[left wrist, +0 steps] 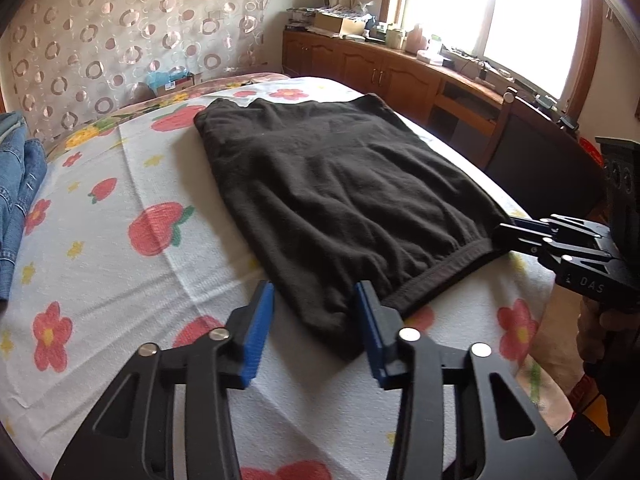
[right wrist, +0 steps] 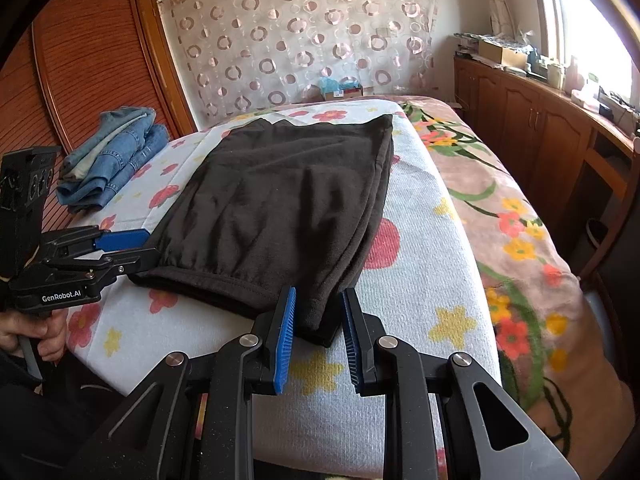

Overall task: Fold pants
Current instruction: 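Close the right tool on the pants' cuff end while the left tool grips the waistband, then lift the black pants with both tools and fold them over onto themselves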

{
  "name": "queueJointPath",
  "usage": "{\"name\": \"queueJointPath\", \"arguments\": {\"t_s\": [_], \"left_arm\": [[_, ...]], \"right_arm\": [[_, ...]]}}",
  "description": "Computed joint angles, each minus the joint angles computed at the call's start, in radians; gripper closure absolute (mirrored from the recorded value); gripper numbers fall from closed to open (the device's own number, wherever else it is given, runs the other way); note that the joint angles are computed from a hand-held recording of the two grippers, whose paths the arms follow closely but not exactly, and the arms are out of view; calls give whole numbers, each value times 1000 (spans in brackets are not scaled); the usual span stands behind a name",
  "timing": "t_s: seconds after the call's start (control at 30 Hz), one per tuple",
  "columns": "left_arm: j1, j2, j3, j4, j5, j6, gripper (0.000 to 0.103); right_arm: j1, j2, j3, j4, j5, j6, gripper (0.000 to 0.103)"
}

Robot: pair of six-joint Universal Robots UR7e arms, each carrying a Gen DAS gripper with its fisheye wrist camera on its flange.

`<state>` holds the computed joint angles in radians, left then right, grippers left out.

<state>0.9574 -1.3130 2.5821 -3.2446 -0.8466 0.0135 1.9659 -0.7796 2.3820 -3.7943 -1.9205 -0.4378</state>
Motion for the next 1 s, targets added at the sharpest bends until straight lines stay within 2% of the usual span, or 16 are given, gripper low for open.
{"name": "queueJointPath", "arguments": {"t_s": [0.17, 0.2, 0.3, 0.6, 0.83, 1.0], "left_arm": [[0, 2, 3, -12, -34, 9, 83], [-5, 6, 5, -21, -29, 14, 90], [-4, 2, 4, -22, -29, 14, 94], [-1, 5, 0, -17, -26, 6, 94], [15, 5, -4, -19, -32, 4, 84], [-1, 14, 1, -22, -6, 15, 82]], "right_arm": [[-7, -4, 1, 7, 16, 22, 79], [-10, -5, 1, 6, 20, 24, 79], [-13, -3, 1, 2, 27, 28, 79], [-16, 0, 1, -4, 30, 22, 79], [-8, 0, -4, 8, 17, 8, 80], [-15, -16, -5, 45, 35, 17, 86]]}}
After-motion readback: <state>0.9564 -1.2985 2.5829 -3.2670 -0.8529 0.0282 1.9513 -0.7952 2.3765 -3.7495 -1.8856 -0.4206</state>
